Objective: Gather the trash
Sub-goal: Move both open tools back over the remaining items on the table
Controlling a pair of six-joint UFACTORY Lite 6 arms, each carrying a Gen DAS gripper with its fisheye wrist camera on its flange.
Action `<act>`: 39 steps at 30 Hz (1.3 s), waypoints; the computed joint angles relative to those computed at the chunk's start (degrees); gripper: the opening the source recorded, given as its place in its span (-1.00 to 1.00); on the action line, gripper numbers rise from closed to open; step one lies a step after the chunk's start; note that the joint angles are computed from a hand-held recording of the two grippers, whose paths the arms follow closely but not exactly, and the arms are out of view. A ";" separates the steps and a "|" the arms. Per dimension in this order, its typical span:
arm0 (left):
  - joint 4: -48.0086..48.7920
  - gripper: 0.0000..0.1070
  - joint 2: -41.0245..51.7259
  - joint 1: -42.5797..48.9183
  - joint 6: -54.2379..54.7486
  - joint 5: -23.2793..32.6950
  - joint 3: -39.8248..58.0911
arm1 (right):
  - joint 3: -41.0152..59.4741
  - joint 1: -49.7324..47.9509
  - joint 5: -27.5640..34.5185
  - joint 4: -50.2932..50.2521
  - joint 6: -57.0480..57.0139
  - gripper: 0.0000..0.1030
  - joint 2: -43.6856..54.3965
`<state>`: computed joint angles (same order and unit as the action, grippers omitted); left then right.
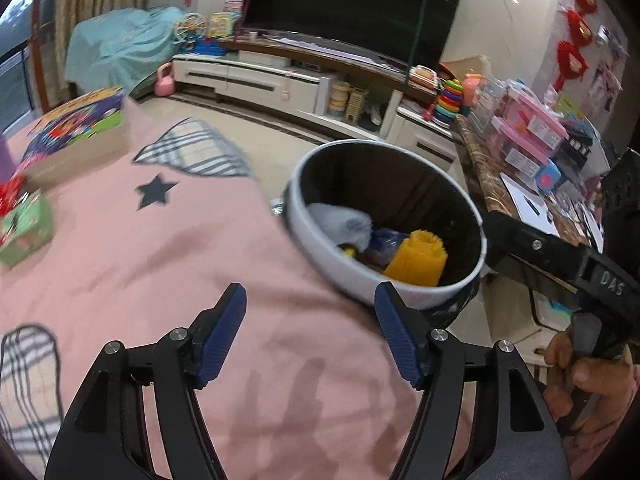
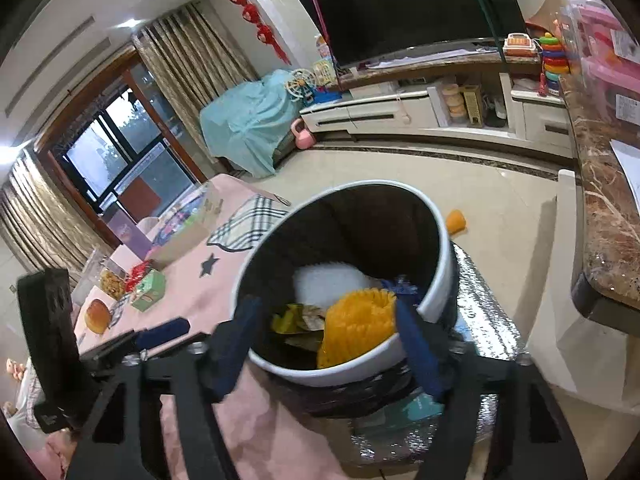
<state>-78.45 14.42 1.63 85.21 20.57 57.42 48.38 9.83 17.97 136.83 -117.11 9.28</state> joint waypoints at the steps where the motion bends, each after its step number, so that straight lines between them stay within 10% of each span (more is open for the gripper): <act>1: -0.62 0.29 -0.38 1.05 0.64 0.33 -0.76 | -0.12 0.98 -0.26 1.97 -1.64 0.52 -0.23; 24: -4.65 0.37 -4.93 30.27 14.49 10.10 -11.43 | 6.15 20.66 -3.44 23.50 -15.51 0.74 7.72; 39: -1.81 0.39 -0.60 44.70 16.22 14.51 -7.35 | 20.96 29.59 -13.90 14.65 -5.35 0.80 18.70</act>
